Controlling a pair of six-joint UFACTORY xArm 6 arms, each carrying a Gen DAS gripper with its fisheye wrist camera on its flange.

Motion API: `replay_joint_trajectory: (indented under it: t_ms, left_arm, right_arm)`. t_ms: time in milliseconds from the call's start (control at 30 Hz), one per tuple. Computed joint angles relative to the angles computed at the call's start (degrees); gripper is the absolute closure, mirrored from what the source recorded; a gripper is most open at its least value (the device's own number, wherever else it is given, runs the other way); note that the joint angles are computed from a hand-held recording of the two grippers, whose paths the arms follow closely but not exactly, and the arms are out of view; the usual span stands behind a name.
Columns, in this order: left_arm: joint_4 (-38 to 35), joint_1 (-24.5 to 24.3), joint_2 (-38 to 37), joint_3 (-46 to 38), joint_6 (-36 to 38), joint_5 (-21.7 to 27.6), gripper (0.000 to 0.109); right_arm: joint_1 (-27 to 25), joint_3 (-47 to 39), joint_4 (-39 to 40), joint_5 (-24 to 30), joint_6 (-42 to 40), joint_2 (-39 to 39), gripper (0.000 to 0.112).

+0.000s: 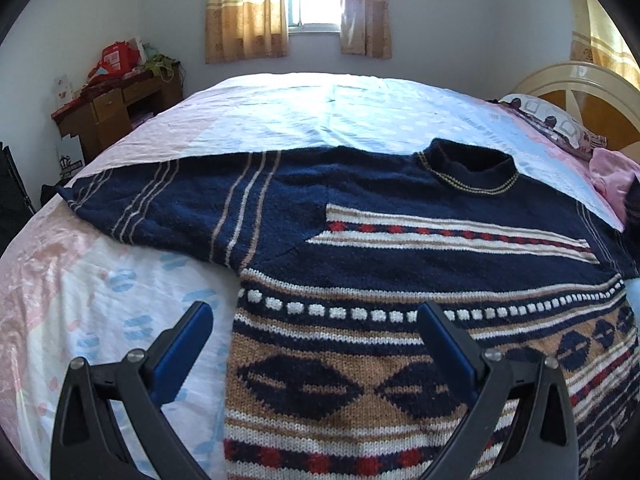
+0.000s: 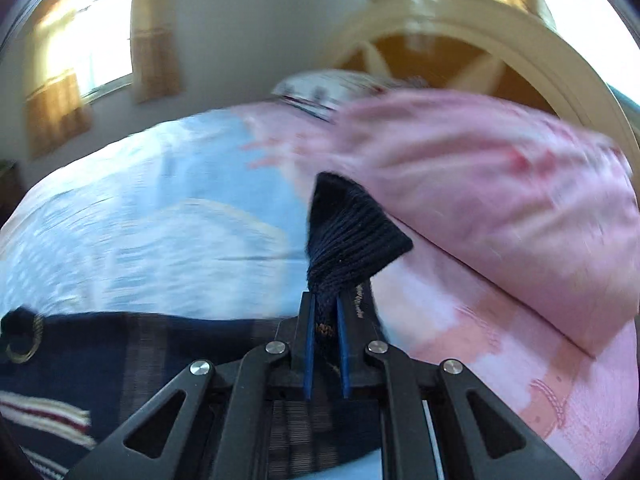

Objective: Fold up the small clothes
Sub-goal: 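Carry the held cuff across the sweater chest with the right gripper and release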

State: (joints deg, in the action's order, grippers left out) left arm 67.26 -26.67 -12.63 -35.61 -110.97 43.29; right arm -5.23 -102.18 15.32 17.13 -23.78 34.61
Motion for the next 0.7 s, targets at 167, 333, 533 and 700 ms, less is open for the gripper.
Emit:
replay_joint_trajectory:
  t_ms: [167,333,533,700]
  left_arm:
    - [0.7,-0.3,-2.1,1.4,-0.8,0.3,0.006]
    - [1.7,-0.1,-4.5,3.1,-1.4,-0.2,0.006]
    - [1.2,3.5,-7.2,5.9,-1.6,-6.4,0.006]
    - [-0.2,5.0,-8.8,7.2,-0.5,-8.7,0.006]
  right_arm:
    - [6.9,7.3,6.8,-2.1,-9.0,-5.3,0.103]
    - [13.5,13.5,11.6,-3.7,-15.1,-8.4,0.103]
    - [21.7,22.5,19.7,-8.4,-25.1,-11.6,0.103]
    - [27.4,27.6,28.7,-10.6,-35.2,-12.7,0.103]
